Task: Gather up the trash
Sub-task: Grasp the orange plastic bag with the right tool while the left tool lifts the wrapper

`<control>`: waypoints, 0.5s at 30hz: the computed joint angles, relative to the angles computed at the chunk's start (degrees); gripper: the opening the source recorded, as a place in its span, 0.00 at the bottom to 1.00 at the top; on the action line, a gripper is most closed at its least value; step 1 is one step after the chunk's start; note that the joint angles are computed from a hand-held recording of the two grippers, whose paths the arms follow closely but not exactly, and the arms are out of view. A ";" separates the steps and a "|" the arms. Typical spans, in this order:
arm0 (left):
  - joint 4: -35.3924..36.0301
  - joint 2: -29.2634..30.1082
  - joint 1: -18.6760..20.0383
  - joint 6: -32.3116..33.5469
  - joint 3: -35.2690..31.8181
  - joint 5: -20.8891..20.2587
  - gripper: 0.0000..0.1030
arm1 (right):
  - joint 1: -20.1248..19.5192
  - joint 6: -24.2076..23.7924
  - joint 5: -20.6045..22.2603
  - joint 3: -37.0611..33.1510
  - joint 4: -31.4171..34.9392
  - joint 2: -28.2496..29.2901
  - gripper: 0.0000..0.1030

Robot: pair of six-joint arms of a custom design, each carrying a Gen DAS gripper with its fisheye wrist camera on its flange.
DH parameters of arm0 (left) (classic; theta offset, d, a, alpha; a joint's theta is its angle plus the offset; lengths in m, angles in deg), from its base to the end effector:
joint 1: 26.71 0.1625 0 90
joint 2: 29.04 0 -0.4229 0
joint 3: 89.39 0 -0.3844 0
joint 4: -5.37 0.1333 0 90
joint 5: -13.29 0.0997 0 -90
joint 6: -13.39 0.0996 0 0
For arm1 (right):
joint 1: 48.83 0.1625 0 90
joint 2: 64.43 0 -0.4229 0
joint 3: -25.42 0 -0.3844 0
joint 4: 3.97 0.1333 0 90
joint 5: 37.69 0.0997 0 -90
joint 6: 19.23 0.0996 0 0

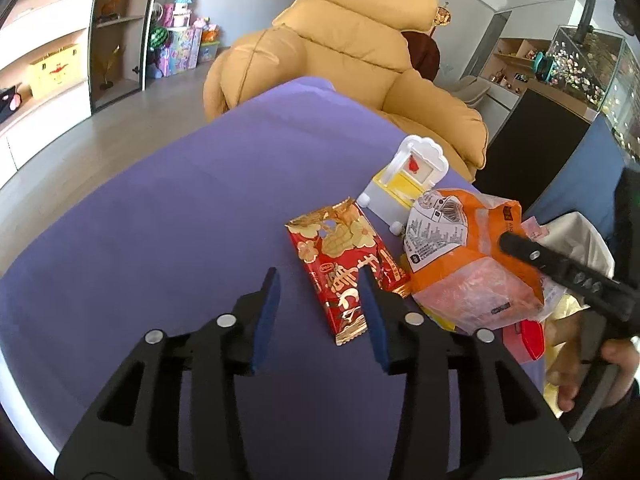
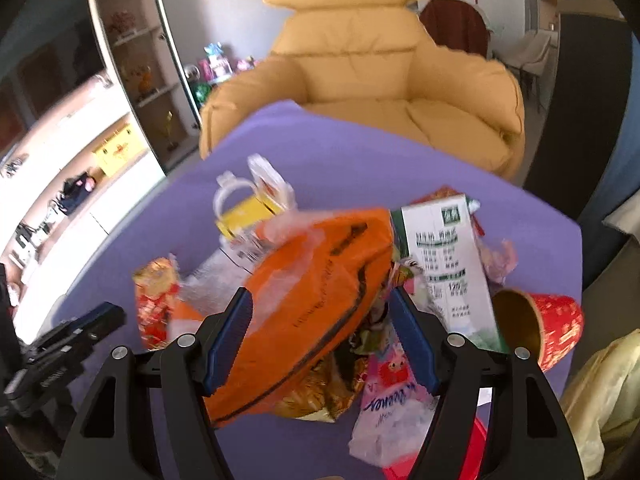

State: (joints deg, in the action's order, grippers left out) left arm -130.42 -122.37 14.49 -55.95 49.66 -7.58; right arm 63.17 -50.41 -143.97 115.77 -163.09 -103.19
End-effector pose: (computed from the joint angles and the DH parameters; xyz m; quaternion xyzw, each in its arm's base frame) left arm -0.1094 -0.3966 0.2741 -0.1472 0.8102 -0.4869 0.2912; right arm 0.3571 -0.6026 0.0649 0.4186 -0.8845 0.1392 0.1516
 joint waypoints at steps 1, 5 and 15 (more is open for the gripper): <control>-2.90 1.15 0.79 2.07 -0.20 -0.41 0.41 | -0.30 0.07 -0.17 -0.08 0.51 0.16 0.61; -4.39 5.36 4.51 4.33 -3.65 -0.88 0.42 | -1.72 0.06 0.53 1.63 0.20 -0.89 0.59; -6.89 10.67 8.81 7.80 -8.72 -2.82 0.20 | -1.80 -2.56 1.06 3.84 -2.33 -2.22 0.59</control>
